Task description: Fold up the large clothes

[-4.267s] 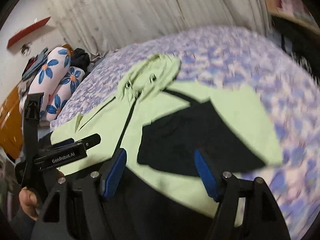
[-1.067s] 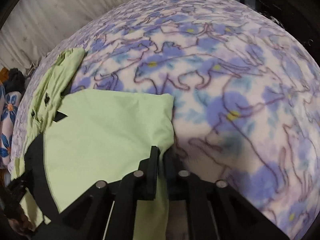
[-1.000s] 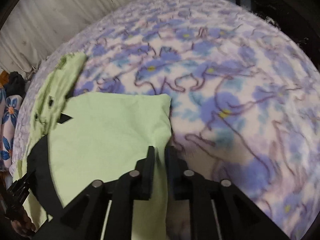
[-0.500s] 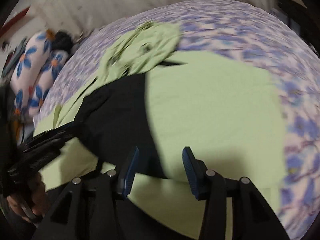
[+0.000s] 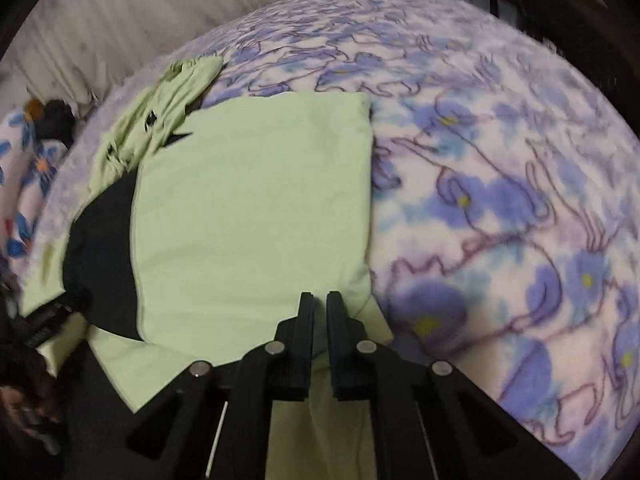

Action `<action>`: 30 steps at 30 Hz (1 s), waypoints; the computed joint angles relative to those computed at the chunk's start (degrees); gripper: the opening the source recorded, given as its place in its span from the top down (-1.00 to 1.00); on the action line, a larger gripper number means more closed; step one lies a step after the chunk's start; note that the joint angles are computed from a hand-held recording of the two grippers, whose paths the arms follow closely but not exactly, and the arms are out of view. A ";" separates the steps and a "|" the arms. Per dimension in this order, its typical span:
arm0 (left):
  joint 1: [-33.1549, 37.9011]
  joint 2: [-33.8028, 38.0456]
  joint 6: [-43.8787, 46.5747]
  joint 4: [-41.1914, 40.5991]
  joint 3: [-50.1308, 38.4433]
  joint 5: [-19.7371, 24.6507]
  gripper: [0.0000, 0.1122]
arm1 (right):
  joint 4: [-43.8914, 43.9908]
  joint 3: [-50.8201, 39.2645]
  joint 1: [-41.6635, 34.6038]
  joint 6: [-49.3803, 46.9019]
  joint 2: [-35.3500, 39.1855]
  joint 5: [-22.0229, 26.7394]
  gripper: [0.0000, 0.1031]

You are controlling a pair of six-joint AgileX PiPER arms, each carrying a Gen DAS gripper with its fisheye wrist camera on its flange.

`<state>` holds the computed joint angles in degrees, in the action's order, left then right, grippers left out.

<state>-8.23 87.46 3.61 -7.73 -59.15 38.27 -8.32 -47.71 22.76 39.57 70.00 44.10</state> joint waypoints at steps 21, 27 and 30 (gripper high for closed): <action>0.65 22.00 -20.17 17.99 -27.59 5.71 -0.22 | -1.26 -30.72 -0.63 -0.61 30.06 -1.75 0.09; 5.34 19.39 -11.25 11.20 -22.66 0.59 -0.22 | -2.47 -20.73 -11.65 -1.91 23.43 -3.99 0.09; 5.24 18.27 -11.55 12.19 -21.56 0.71 -0.22 | 3.93 -16.42 -16.06 -7.45 19.99 -5.83 0.09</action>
